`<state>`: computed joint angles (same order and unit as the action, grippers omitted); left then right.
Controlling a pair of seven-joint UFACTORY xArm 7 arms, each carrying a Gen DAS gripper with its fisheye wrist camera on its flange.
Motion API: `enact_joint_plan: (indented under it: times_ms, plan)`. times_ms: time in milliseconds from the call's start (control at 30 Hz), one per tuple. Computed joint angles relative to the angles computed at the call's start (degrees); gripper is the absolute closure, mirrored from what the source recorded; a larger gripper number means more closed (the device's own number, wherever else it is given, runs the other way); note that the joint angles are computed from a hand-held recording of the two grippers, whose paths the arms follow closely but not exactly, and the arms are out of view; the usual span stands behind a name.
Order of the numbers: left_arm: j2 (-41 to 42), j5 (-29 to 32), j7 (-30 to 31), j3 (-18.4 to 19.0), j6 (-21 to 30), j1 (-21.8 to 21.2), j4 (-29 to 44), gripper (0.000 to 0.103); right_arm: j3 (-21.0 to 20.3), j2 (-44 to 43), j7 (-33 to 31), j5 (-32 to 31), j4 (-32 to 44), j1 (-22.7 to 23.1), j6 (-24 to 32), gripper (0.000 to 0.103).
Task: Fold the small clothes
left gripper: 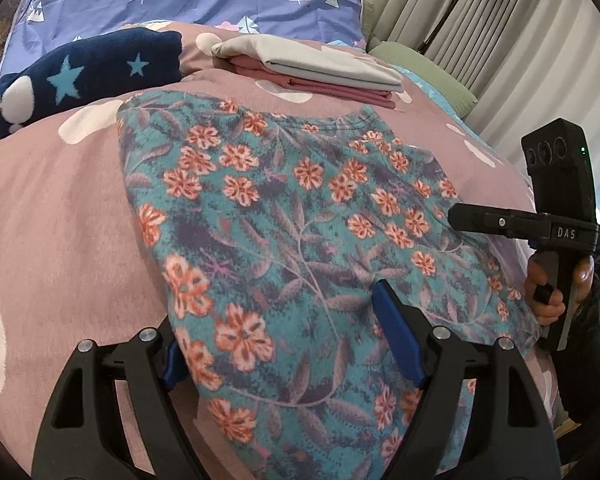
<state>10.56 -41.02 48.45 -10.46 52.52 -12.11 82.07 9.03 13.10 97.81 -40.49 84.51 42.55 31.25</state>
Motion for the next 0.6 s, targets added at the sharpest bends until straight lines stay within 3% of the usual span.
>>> enact_joint_plan:
  times_ms: [233, 300, 467, 600]
  plan:
    - [0.43, -1.26, 2.07, -0.08, 0.33, 0.26, 0.08, 0.024, 0.03, -0.1, -0.98, 0.95, -2.6, -1.24, -5.8, 0.049]
    - [0.81, -0.93, 1.95, -0.22, 0.28, 0.08, 0.6, 0.024, 0.11, 1.51, -4.46, 3.37, -1.75, -2.37, -8.28, 0.05]
    - [1.95, -0.89, 2.23, -0.57, 1.09, 0.22, 2.08, 0.024, -1.22, 5.08, -11.97, 8.74, 1.8, -2.37, -8.99, 0.057]
    - [2.56, -0.81, 2.64, -0.78, 1.34, 0.27, 2.83, 0.024, -3.25, 5.28, -12.49, 9.66, 1.74, -1.06, -9.59, 0.064]
